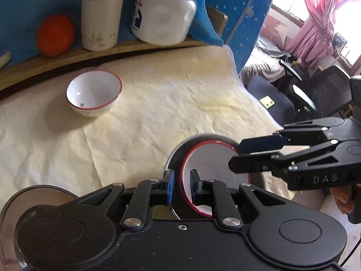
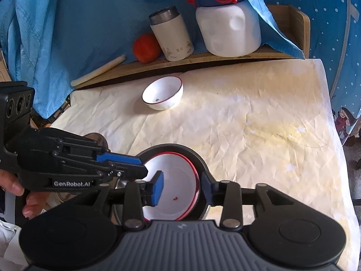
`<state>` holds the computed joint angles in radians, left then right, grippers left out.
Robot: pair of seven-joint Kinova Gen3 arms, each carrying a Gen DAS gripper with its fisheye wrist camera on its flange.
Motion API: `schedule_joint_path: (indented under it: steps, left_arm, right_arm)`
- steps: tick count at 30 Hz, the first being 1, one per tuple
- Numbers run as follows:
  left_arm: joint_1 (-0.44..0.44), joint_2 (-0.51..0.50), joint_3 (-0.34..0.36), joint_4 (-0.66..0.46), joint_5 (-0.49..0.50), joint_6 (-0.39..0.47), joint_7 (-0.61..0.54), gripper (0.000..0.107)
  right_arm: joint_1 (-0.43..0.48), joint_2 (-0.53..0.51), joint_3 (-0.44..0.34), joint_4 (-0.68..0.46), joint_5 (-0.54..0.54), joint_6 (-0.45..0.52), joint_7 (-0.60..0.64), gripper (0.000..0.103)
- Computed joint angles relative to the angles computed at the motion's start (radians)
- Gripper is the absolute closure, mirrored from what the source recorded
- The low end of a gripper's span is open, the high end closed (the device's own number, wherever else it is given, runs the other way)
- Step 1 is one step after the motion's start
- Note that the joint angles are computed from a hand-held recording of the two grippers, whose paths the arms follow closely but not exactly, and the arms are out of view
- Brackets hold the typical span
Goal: Organize plates and bowls
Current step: 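Open both grippers to release the red-rimmed bowl, then move both grippers to the small red-rimmed white bowl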
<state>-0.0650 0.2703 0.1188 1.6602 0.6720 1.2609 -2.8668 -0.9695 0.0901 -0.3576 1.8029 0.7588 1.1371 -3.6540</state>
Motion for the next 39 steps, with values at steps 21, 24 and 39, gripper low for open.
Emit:
schedule_joint_path:
  steps: [21,24,39]
  left_arm:
    - [-0.042,-0.003,-0.006,0.051,0.206,-0.244,-0.052,0.015]
    - [-0.038,0.015,0.001,0.043,0.214,-0.284,-0.024,0.009]
    - [-0.054,0.095,0.066,0.016,0.275,-0.473,0.026,0.005]
  right_arm:
    - [0.044,-0.032,0.005,0.071,0.119,-0.022,-0.094,0.006]
    - [0.060,-0.026,0.008,0.085,0.136,-0.040,-0.123,0.001]
    - [0.162,0.006,0.085,0.157,0.286,-0.248,-0.194,0.000]
